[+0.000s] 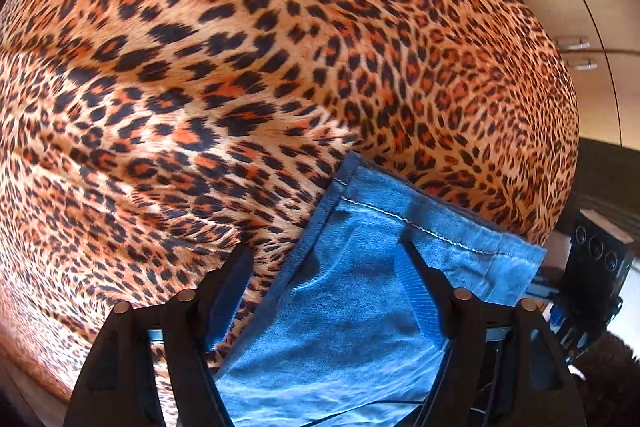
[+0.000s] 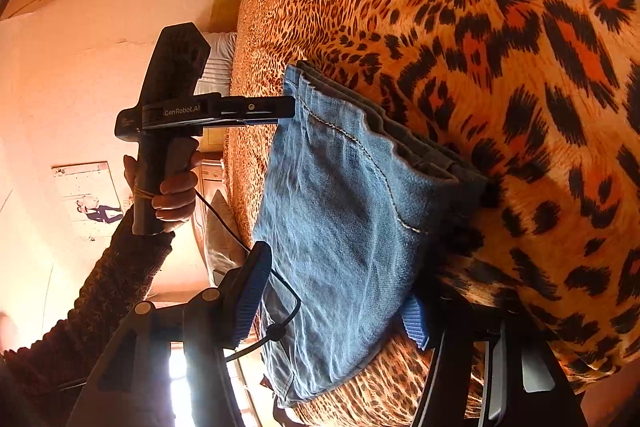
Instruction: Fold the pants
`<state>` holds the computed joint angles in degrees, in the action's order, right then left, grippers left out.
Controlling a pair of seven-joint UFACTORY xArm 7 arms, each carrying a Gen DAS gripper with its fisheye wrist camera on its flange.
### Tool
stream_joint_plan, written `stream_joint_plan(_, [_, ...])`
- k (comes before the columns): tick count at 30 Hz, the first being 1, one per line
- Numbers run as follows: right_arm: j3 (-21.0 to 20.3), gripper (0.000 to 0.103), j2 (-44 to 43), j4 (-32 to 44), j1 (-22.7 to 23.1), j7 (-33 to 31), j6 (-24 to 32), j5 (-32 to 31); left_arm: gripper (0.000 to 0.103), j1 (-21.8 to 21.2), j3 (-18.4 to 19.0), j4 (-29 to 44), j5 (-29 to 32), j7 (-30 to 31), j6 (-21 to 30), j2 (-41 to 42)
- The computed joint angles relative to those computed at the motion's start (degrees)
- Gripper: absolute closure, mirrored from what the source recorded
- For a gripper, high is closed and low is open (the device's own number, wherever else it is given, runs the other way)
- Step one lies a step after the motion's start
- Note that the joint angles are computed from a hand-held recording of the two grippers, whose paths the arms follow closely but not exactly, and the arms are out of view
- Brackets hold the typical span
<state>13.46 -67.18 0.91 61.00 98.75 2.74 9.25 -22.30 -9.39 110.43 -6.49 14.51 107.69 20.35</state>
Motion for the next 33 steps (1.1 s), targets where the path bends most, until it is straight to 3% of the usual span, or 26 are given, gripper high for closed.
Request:
stream_joint_plan(1, [1.12, 0.043, -1.24, -0.36, -0.1, 0.82, 0.77, 0.06, 0.015, -0.3, -0.37, -0.88, 0.4, 1.26, -0.3, -0.41])
stream_joint_plan(5, [2.92, 0.043, -2.72, -1.06, -0.75, 2.5, 0.66, -0.49, 0.011, -2.73, -1.83, -8.78, 4.41, 7.17, -5.61, -5.2])
stream_joint_plan(7, [3.29, 0.043, -3.69, -1.97, -0.67, 3.32, -0.09, -0.86, 0.027, -2.79, -2.15, -9.28, 2.17, 8.03, -5.58, -5.82])
stream_joint_plan(11, [4.04, 0.043, -5.71, -3.77, -0.58, 6.08, -1.84, -1.68, 0.042, -3.6, -1.95, -9.25, 2.84, 7.04, -6.21, -5.26])
stream_joint_plan(14, [4.22, 0.043, -6.68, -5.15, -0.63, 7.95, -3.64, -2.91, 0.056, -3.4, -1.11, -7.16, 2.53, 2.79, -5.44, -4.02])
stream_joint_plan(17, [4.01, 0.046, -7.04, -5.68, -1.21, 9.76, -4.16, -4.21, 0.072, -3.48, -1.11, -11.05, 3.68, 1.3, -8.5, -6.93])
stream_joint_plan(19, [2.89, 0.066, -7.26, -4.93, -1.39, 9.93, -1.21, -4.91, 0.083, -3.78, -1.39, -14.1, 4.68, -0.2, -11.02, -9.08])
stream_joint_plan(22, [1.59, 0.085, -7.24, -4.74, -1.13, 8.94, 1.33, -5.43, 0.09, -3.84, -1.72, -18.17, 5.02, -3.08, -13.98, -12.02])
stream_joint_plan(26, [2.78, 0.088, -8.22, -2.73, -2.05, 6.82, 4.45, -6.49, 0.092, -2.24, -1.51, -22.37, 2.44, -4.69, -16.62, -17.28])
stream_joint_plan(33, [1.67, 0.088, 0.16, 8.33, -4.91, -7.04, 6.75, -8.61, 0.092, 0.98, -0.41, -25.99, -1.03, -4.72, -16.47, -26.28])
